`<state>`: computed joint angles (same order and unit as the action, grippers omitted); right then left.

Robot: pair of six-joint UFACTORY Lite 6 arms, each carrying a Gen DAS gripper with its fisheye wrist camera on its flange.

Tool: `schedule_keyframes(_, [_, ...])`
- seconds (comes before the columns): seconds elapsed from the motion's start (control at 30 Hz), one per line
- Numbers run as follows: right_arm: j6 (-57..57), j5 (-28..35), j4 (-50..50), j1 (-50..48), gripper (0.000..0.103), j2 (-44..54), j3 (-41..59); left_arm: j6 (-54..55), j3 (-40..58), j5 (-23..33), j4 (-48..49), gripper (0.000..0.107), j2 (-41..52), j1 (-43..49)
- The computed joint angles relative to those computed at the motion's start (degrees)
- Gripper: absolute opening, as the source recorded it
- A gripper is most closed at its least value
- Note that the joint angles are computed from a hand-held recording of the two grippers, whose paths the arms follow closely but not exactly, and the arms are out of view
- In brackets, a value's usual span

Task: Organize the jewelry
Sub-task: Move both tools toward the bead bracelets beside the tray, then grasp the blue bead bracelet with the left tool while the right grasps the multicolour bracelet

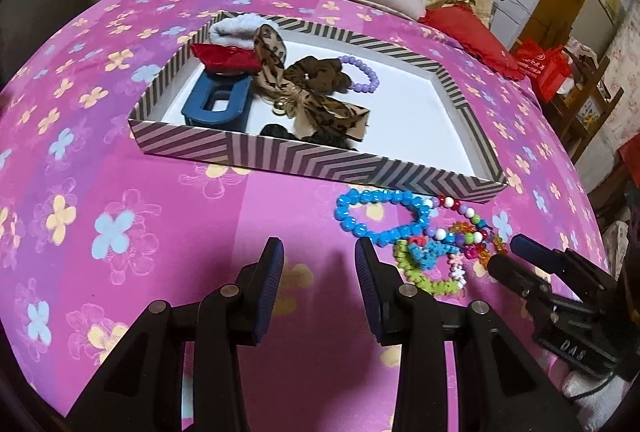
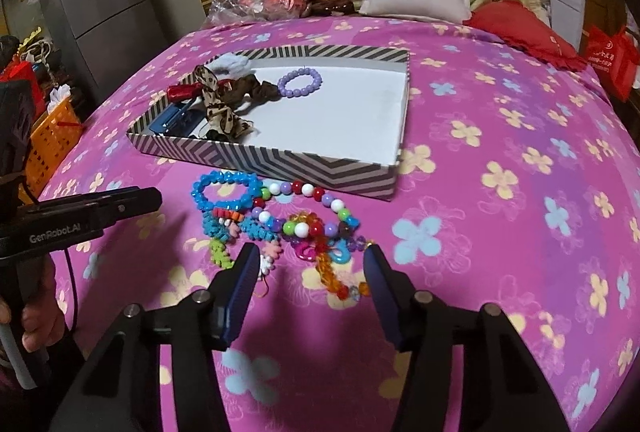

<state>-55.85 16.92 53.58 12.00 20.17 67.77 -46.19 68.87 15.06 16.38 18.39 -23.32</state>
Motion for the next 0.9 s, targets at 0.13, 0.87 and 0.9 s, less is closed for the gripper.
schedule_keyframes(0.13, [-0.01,2.53,3.16,-2.21,0.056,3.40,3.89,2.06,0.70,-0.12,-2.70,0.044,1.01,1.17])
schedule_keyframes(0.87, [23.81,0.18,-29.64,1.14,0.037,13.23,15.39,10.30,16.90,5.36,-8.34,0.045,14.53,0.54])
schedule_keyframes(0.9, [25.11,-0.22,-31.25,1.35,0.037,13.60,15.78,9.61,17.79,5.86,-7.38,0.045,15.13,0.34])
